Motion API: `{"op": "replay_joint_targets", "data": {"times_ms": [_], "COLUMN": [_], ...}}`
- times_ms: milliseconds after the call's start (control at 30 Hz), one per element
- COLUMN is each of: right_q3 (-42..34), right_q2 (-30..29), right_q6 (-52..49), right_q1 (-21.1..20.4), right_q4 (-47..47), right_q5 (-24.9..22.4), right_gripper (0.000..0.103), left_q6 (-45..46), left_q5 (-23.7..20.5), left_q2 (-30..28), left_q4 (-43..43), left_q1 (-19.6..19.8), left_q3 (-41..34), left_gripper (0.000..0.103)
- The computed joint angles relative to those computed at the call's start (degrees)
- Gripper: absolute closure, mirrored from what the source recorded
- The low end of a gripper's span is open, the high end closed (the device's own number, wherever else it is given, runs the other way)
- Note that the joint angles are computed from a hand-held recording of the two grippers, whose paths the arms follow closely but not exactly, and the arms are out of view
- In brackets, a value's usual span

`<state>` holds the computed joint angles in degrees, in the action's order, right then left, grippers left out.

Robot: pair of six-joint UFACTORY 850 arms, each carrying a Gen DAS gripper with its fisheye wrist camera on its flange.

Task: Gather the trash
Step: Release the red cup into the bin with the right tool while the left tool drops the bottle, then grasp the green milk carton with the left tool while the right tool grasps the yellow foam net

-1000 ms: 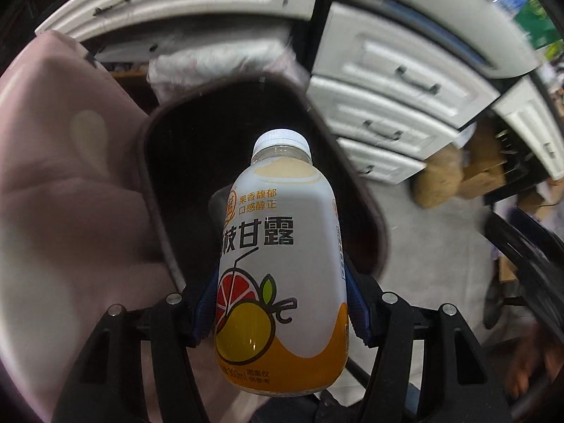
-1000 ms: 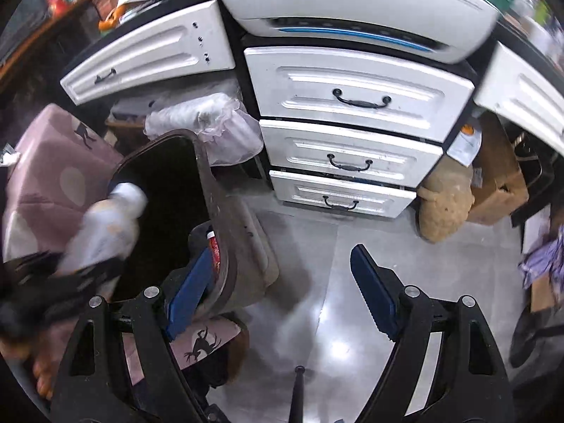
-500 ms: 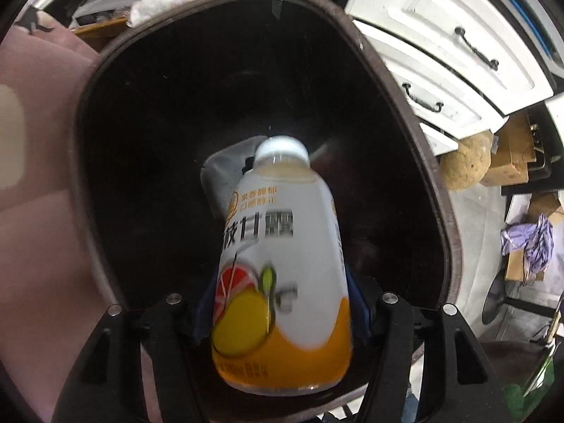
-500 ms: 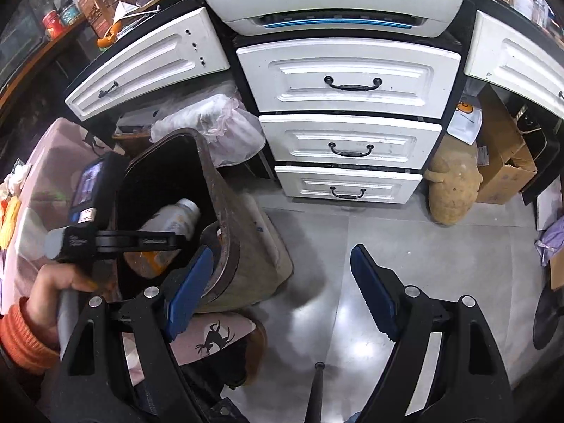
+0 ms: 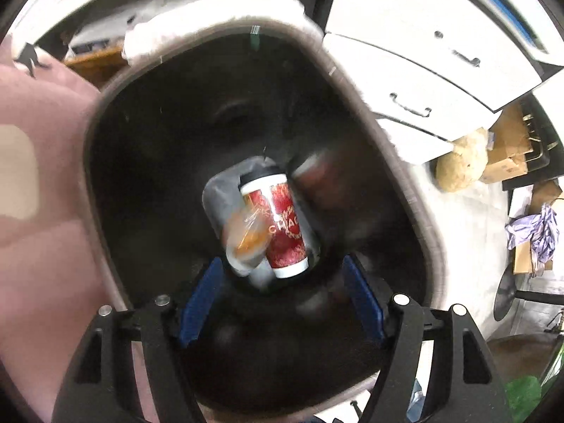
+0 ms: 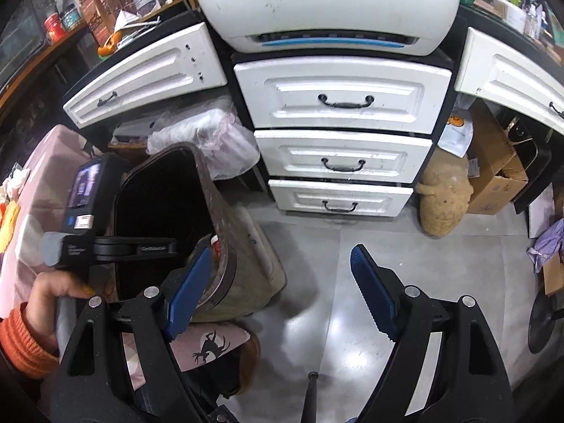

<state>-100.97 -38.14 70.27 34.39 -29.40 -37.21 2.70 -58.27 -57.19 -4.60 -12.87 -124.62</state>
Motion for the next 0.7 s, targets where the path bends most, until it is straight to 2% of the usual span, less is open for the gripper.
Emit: {"op": "replay_joint_targets", "data": {"times_ms": [200,267,400,600,700], "right_q3": [0.1,-0.2,-1.4,-6.0,-9.7], "right_q2": [0.9,0.9,0.9,-0.8,-2.7], "right_q6": [2.5,2.6,1.8,-3.6,-9.2], "right_q1": [0.3,0.6,1.5,3.2,4.0], "right_q4": [-3.0,-3.7,-5.2,-4.8,-1.7], "right_q5": [-1.4,-1.6,-1.6,0.1,0.8], "right_gripper": [0.021,0.021,0.021,0.019,0.018], "left_q6": [1.8,3.4,9.9,22.8,27.3], "left_q5": [4.5,7.9,17.3,25.2,26.4], "left_q2": [7.8,11.6,20.5,30.0,33.8], "left_q4": [-3.5,-4.0,-4.3,-15.5,-19.3], "left_q1": [0.6,0.6,0.2,3.8,6.3], "left_q3": [5.9,9.7,19.1,30.0,34.2], "left_gripper": [0.03,0.027,0.019,0.008,0.007]}}
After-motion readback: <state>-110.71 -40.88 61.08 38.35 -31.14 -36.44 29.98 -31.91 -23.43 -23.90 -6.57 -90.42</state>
